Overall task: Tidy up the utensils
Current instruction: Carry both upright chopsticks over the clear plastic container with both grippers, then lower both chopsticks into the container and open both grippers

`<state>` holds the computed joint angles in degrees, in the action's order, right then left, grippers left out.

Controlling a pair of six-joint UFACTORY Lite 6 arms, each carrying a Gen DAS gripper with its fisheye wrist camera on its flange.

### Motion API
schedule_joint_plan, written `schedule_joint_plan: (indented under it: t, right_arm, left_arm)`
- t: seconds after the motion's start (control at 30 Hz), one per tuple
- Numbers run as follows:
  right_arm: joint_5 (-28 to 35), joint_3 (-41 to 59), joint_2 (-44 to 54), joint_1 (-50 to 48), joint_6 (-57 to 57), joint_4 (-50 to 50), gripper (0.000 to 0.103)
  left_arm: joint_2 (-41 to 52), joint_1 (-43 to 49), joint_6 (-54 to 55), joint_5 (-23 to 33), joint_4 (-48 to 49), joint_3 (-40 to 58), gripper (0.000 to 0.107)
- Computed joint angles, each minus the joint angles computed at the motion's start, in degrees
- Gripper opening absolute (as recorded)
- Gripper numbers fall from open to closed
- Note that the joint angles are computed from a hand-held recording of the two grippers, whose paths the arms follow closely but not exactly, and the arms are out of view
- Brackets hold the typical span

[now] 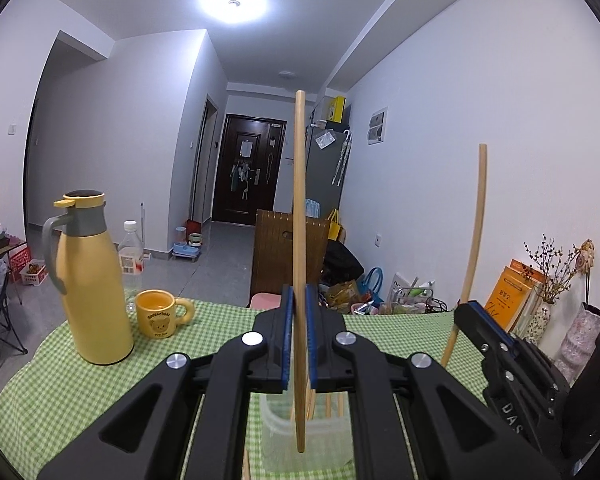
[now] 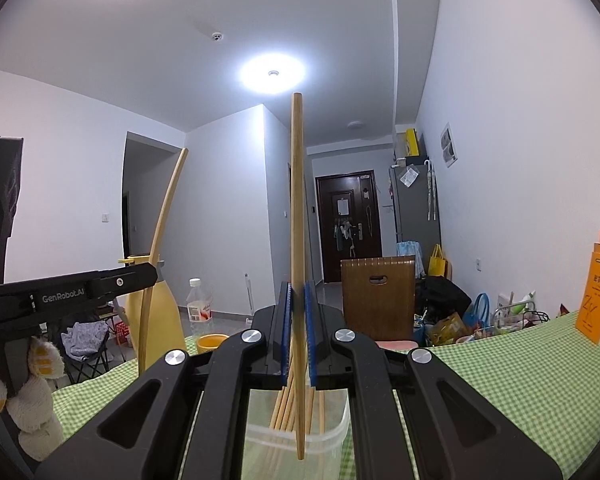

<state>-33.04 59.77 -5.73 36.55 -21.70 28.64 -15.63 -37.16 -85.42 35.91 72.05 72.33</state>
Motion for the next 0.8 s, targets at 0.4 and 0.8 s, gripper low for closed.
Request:
schedule_joint_plan:
  t: [0.4,0.8]
  right_arm:
    - [7.10,17.51,16.15,-4.33,2.88,-1.82,0.007]
    - [12.86,27.99,27.17,-6.27,1.91,-0.44,0.007]
  left_arm:
    - [16.26,11.16,6.67,-10.26,-6.50,12.44,0.004]
    - [29.55,14.84,9.40,-11.78,-9.24,20.96,0.004]
